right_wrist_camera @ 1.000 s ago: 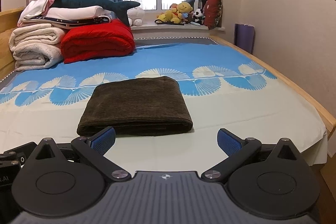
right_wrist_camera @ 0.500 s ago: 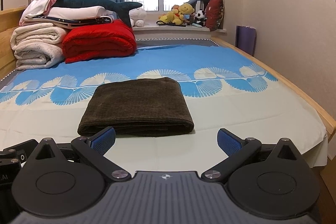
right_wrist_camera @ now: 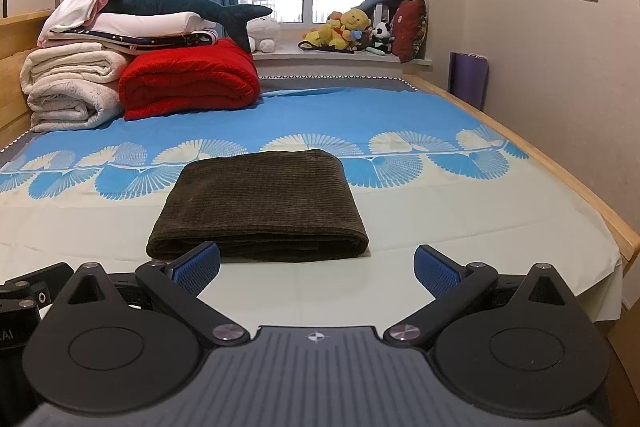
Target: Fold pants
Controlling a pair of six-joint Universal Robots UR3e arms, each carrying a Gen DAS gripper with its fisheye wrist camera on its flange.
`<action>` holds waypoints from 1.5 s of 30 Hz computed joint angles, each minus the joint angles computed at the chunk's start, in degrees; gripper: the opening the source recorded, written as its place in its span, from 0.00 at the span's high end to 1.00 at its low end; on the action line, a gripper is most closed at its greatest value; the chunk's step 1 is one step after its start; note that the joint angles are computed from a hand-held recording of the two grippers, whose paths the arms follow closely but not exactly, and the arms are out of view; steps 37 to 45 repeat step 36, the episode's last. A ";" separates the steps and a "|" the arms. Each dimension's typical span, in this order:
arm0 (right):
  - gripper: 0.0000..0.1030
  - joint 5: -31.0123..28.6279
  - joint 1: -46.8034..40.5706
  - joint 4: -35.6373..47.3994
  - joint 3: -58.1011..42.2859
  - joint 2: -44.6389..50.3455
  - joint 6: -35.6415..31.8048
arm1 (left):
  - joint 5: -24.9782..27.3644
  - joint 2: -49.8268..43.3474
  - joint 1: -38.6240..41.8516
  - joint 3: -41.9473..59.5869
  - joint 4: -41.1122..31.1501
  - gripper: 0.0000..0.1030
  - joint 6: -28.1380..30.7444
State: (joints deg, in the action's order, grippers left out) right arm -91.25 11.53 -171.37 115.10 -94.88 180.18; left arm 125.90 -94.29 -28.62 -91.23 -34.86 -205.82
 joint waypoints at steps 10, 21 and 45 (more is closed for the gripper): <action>0.01 0.42 -0.39 -0.10 0.06 -0.09 -0.07 | -0.17 -0.07 -0.06 0.14 0.03 0.00 0.12; 0.01 0.10 -0.08 -0.13 0.00 0.02 0.05 | -0.59 0.14 0.14 0.17 -0.11 0.00 0.10; 0.01 -0.06 0.12 -0.25 -0.03 0.14 0.17 | -0.25 0.01 -0.24 -0.05 0.71 0.00 0.46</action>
